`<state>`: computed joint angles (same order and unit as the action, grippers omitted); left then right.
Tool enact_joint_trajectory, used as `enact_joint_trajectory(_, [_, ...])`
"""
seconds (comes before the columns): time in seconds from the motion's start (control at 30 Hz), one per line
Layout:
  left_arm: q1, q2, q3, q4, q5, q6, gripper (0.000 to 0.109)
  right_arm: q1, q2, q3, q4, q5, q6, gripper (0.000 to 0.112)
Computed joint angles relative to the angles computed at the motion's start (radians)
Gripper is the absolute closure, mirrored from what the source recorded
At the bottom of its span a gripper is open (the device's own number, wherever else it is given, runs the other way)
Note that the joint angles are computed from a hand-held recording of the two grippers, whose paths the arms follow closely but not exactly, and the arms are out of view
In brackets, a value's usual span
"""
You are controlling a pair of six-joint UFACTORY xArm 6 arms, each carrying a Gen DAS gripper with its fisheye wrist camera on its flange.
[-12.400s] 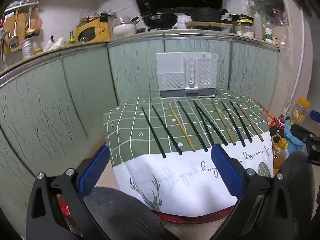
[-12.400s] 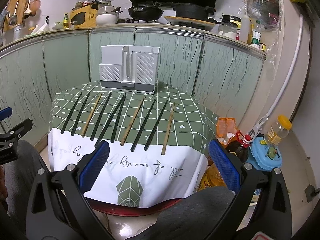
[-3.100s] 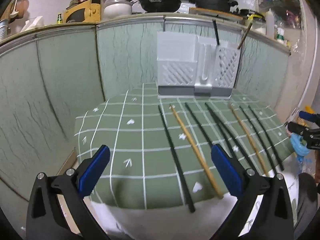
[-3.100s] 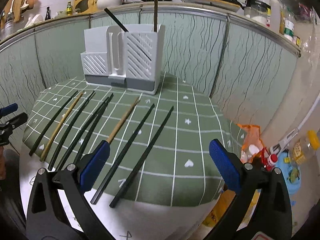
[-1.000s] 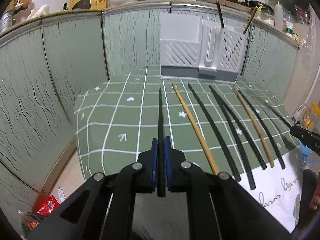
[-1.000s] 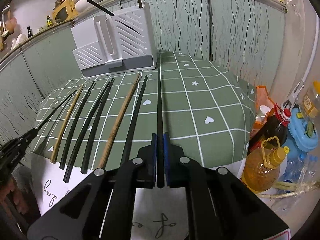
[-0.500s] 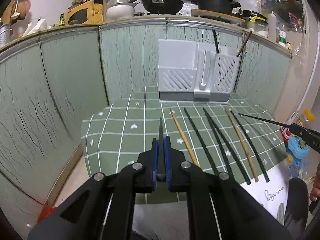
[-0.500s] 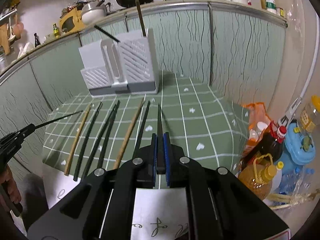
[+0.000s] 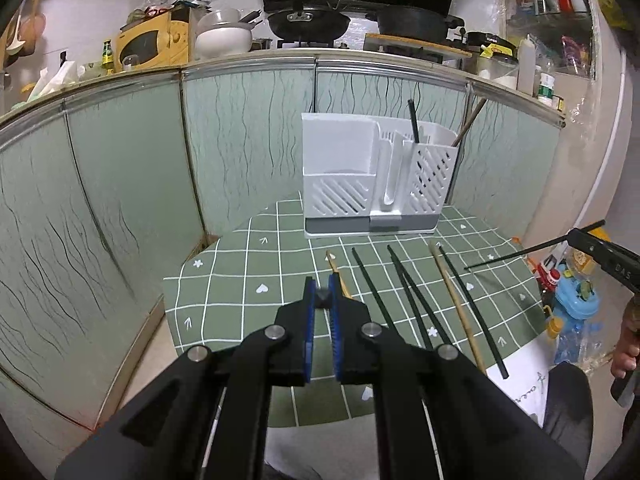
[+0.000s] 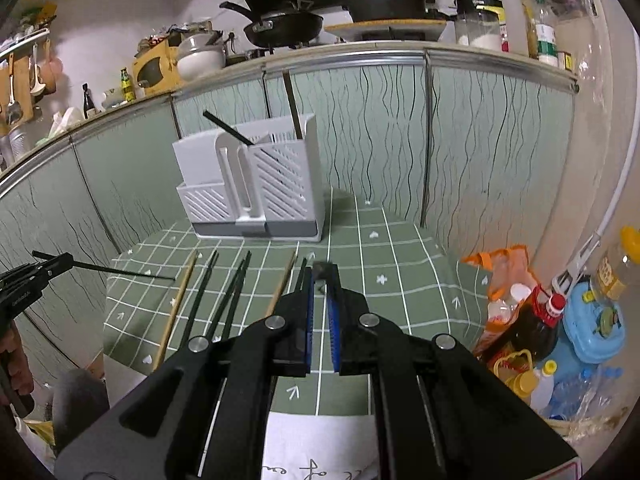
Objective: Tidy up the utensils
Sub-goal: 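Lift both black chopsticks and carry them to the white holder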
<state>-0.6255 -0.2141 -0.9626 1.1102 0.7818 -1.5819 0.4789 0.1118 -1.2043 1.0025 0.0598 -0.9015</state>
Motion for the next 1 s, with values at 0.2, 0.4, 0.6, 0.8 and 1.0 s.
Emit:
enact_joint_trajectory(0.2, [-0.002, -0.025, -0.013, 0.002, 0.003, 0.03, 0.101, -0.003, -0.009, -0.02, 0.015, 0.015, -0.024, 0.106])
enact_joint_trajectory(0.4, [-0.003, -0.029, -0.024, -0.004, -0.003, 0.054, 0.101, -0.005, -0.009, -0.037, 0.03, 0.031, -0.039, 0.106])
enact_joint_trajectory(0.6, [0.004, -0.023, -0.034, -0.003, -0.016, 0.068, 0.101, -0.006, -0.004, -0.056, 0.006, 0.044, -0.037, 0.106])
enact_joint_trajectory(0.8, [0.033, -0.001, -0.061, -0.008, -0.056, 0.112, 0.101, -0.018, 0.024, -0.098, -0.084, 0.073, 0.03, 0.106])
enact_joint_trajectory(1.0, [0.072, 0.042, -0.116, -0.014, -0.117, 0.201, 0.101, -0.045, 0.06, -0.187, -0.151, 0.15, 0.084, 0.106])
